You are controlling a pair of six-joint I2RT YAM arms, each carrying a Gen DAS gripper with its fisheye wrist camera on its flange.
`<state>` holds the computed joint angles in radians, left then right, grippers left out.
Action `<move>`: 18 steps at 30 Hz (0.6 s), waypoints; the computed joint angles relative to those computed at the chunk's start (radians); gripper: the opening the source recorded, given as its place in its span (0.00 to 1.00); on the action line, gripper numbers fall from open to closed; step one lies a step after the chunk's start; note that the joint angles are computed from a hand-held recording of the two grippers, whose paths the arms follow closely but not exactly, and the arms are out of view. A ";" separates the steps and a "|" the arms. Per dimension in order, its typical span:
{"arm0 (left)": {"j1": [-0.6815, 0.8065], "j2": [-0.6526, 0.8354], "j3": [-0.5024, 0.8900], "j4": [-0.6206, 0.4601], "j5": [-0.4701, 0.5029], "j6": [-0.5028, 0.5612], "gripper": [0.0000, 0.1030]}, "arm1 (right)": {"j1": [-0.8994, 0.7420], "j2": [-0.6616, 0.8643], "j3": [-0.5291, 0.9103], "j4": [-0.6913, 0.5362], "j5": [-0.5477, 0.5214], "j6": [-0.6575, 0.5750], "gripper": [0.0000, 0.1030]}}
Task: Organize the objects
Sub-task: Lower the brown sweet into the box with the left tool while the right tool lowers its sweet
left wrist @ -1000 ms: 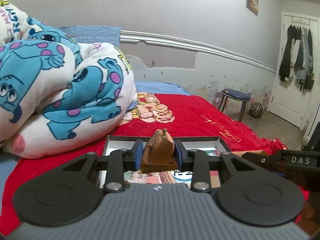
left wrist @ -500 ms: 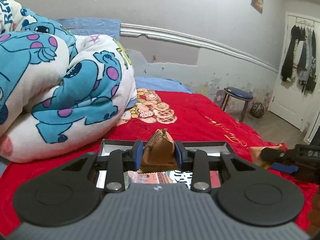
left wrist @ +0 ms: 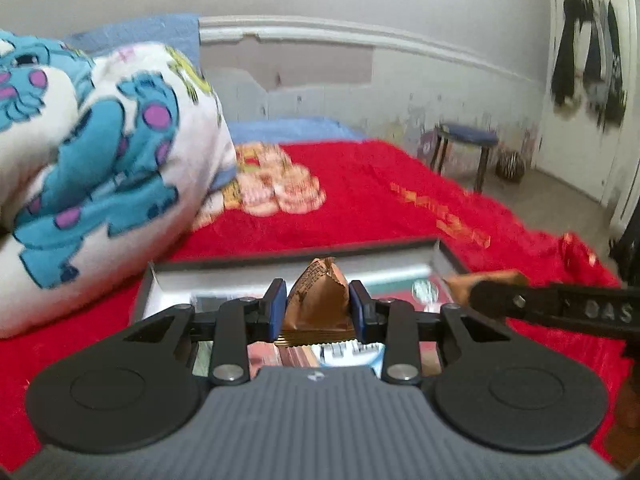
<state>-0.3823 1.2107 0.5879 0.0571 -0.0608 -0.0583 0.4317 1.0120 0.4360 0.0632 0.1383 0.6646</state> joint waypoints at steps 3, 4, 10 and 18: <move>-0.005 0.042 0.003 -0.007 -0.007 -0.007 0.36 | 0.017 0.097 0.028 0.028 0.021 -0.017 0.42; -0.002 0.055 0.007 -0.012 -0.001 -0.012 0.36 | 0.025 0.123 0.039 0.025 0.036 -0.018 0.42; -0.026 0.127 0.011 0.012 -0.043 -0.007 0.37 | 0.025 0.195 0.033 0.059 0.027 -0.003 0.42; -0.032 0.163 0.009 0.030 -0.043 -0.021 0.37 | 0.049 0.213 0.037 0.060 0.057 -0.018 0.42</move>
